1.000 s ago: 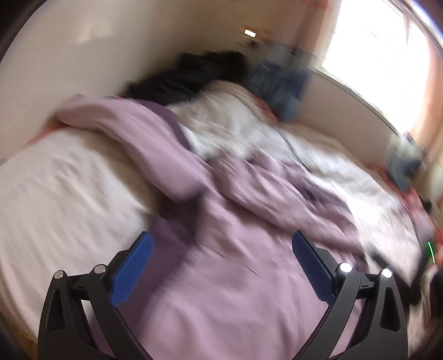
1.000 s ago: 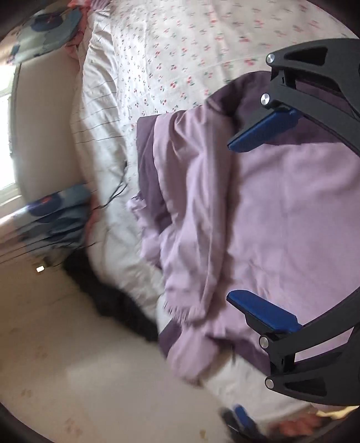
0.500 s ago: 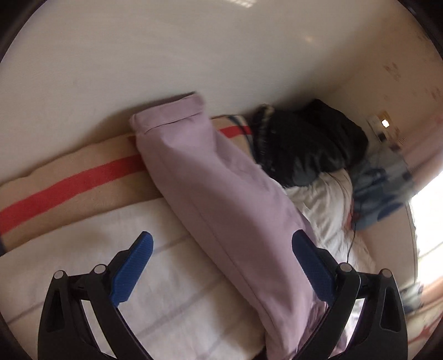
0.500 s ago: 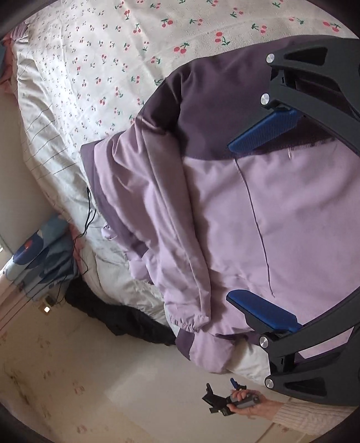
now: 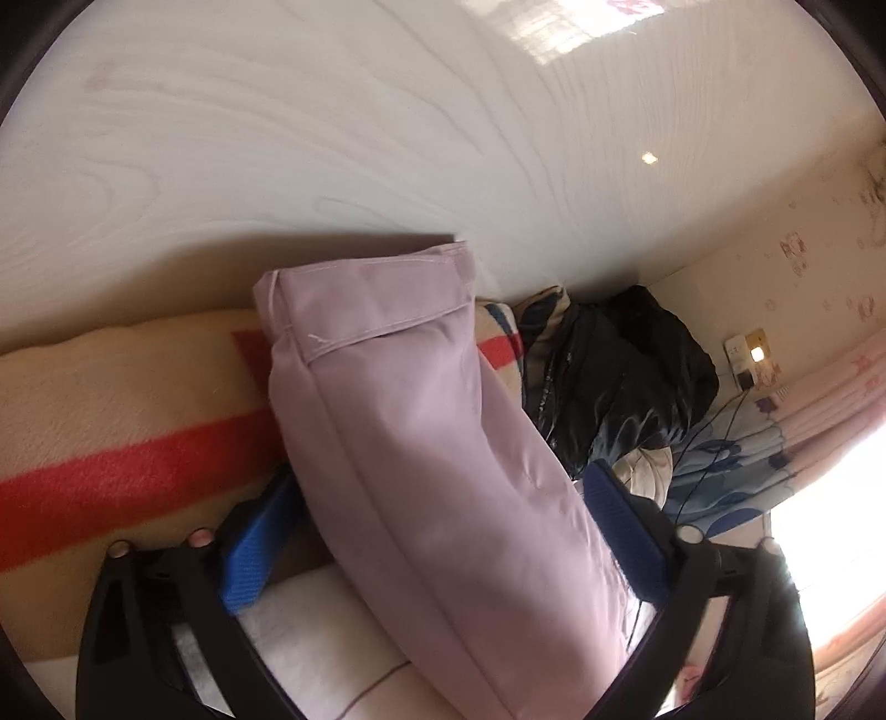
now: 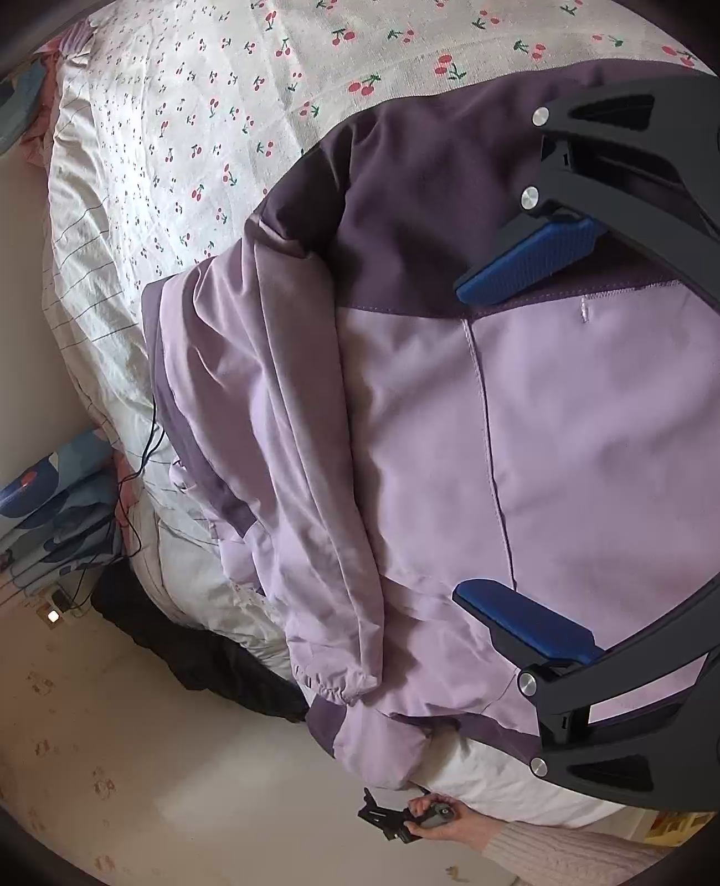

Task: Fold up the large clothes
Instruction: 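Grasp the other sleeve cuff with the left gripper and lift it, then carry the sleeve over the jacket body toward the right tool with the left gripper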

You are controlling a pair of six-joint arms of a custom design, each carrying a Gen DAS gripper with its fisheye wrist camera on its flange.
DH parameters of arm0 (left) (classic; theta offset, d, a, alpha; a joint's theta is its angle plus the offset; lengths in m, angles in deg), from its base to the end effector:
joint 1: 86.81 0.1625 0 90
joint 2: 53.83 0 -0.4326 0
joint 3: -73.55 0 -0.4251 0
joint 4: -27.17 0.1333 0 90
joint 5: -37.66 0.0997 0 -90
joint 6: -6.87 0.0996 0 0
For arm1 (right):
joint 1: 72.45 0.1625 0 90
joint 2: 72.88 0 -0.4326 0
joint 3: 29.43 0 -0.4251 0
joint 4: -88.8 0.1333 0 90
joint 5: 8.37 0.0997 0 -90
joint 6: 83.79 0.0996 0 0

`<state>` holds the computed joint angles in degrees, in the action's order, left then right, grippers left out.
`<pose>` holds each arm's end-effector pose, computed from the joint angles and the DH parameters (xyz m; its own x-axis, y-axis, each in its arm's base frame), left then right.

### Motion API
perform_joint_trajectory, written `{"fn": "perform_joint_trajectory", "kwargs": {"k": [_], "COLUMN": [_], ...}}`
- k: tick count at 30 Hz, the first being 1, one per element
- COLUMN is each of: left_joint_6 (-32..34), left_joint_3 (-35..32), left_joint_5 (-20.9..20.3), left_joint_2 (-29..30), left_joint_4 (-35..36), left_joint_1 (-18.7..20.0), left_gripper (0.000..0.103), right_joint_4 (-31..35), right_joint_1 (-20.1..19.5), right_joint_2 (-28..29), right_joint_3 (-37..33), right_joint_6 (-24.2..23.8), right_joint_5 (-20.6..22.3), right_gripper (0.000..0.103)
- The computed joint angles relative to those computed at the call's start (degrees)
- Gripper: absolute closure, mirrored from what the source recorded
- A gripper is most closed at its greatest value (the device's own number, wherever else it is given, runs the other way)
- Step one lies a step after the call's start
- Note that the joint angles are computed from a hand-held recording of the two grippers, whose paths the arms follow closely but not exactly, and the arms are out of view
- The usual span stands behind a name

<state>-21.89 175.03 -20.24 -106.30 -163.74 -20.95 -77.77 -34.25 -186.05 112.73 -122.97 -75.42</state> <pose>-0.1042 -0.6878 0.2111 -0.9490 -0.3017 0.0912 -0.2330 0.4767 -0.8476 -0.1581 -0.3434 0.3659 -0.9517 0.1594 0.2625 -0.0918 0.6681 -0.7384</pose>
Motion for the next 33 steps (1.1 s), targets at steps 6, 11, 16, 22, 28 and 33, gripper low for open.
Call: {"fn": "perform_joint_trajectory", "kwargs": {"k": [6,11,16,22,28,33], "left_joint_6": [1.11,4.87,4.97,3.43,5.81,11.34], "left_joint_3": [2.28,2.85,4.9,7.96,9.24,7.72], "left_joint_5": [-4.76,-4.64,-4.56,-4.26,-5.59,-4.7], "left_joint_2": [-0.07,0.77,-1.01,-3.54,-4.17,-3.57], "left_joint_4": [-5.68,-11.69,-13.79,-15.81,-17.4,-14.56], "left_joint_1": [1.28,-0.1,-1.69,-4.54,-9.29,-15.77], "left_gripper": [0.077,0.08,0.08,0.08,0.08,0.08], "right_joint_4": [0.8,2.65,4.2,7.51,10.02,12.03], "right_joint_1": [-0.21,-0.95,-1.3,-2.4,-3.31,-3.72], "right_joint_2": [-0.2,-0.76,-1.31,-2.17,-3.62,-5.04], "right_joint_3": [-0.25,-0.61,-0.91,-1.56,-1.92,-1.89], "right_joint_6": [0.2,1.01,1.74,2.86,4.45,4.89], "right_joint_5": [0.35,1.89,2.81,5.34,8.22,10.24], "right_gripper": [0.007,0.007,0.007,0.007,0.007,0.007]}}
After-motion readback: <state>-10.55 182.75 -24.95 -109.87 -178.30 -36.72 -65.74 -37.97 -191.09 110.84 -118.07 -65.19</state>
